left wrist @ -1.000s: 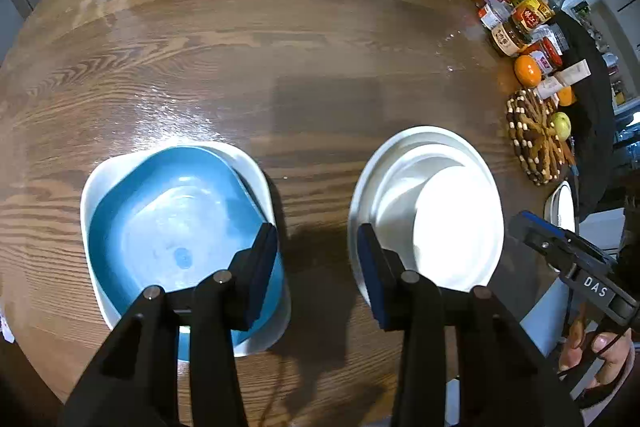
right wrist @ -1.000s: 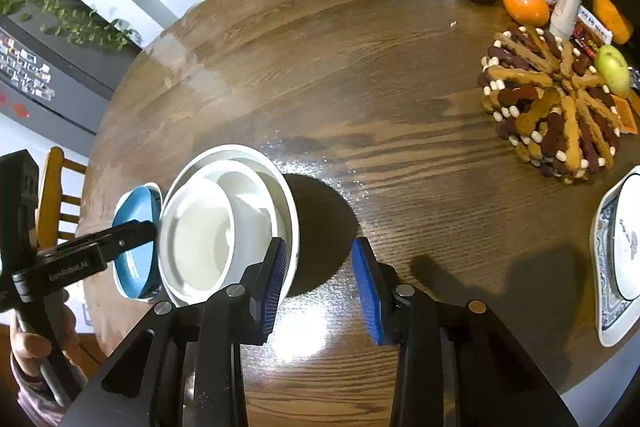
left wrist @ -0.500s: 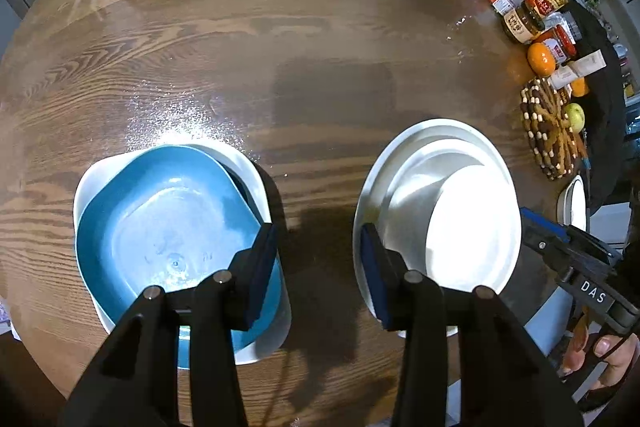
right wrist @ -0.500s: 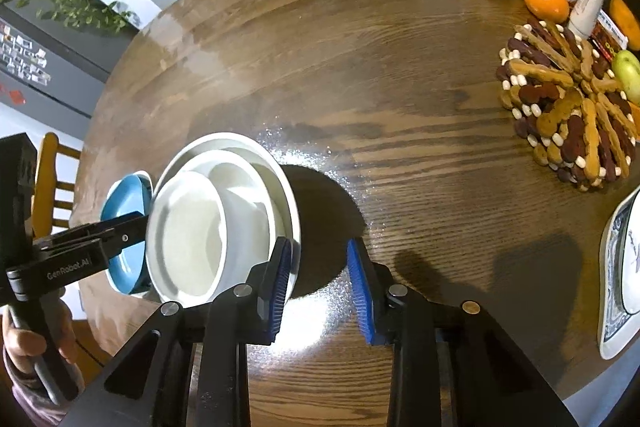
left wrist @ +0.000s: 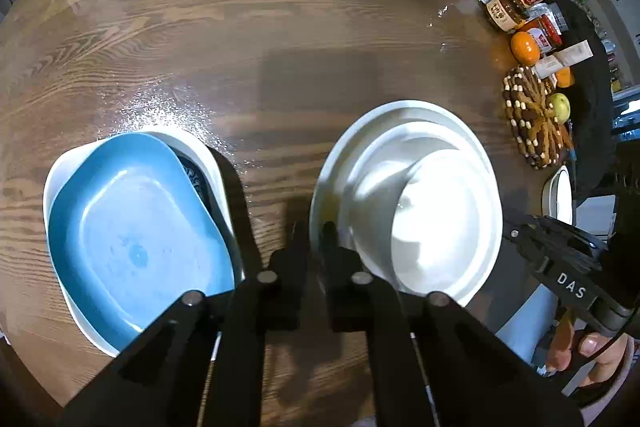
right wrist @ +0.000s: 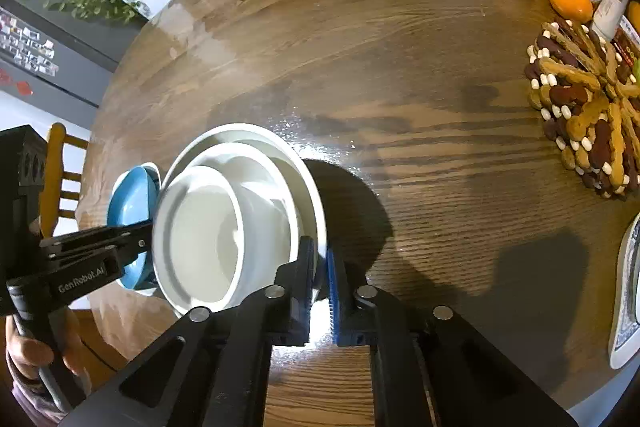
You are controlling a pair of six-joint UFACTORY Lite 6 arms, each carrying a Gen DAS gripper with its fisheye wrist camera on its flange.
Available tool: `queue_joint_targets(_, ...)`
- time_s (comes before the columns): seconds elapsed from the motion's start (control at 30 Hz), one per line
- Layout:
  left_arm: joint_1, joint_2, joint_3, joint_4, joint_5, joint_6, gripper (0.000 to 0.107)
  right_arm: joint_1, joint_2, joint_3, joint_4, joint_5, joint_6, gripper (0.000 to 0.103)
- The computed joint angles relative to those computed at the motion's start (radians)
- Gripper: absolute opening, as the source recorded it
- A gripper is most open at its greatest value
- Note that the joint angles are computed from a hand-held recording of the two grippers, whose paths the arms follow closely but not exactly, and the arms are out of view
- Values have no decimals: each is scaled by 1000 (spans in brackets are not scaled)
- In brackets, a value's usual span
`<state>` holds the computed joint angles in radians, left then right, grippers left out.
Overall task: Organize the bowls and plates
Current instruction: 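Carry the white bowl stack onto the blue dish atop the plates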
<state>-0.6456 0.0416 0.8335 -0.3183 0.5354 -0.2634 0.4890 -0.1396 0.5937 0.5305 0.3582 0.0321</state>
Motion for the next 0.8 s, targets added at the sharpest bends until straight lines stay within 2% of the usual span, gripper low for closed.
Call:
queue_joint_targets(0.13, 8, -29, -34, -34, -26, 8, 0, 14, -2, 0, -32, -8, 42, 7)
queue_joint_targets(0.27, -9, -52, -48, -3, -37, -39, 0, 50, -6, 2, -155, -24, 185, 7)
queue_joint_targets(0.37, -15, -80, -62, 14, -40, -63, 0, 46, -28, -18, -113, -27, 157, 7)
queue_joint_targets(0.43, -22, -105, -65, 60, -36, -105, 0, 53, -53, -20, -145, -23, 190, 7)
queue_joint_targets(0.53, -28, -138, -62, 121, -17, -164, 0, 56, -78, -8, -154, -4, 205, 7)
queue_joint_targets(0.63, -21, -182, -73, 143, 6, -191, 0, 95, -99, 26, -259, 22, 324, 7)
queue_joint_targets(0.8, 37, -354, -126, 212, 84, -238, 0, 181, -70, 131, -359, 59, 449, 7)
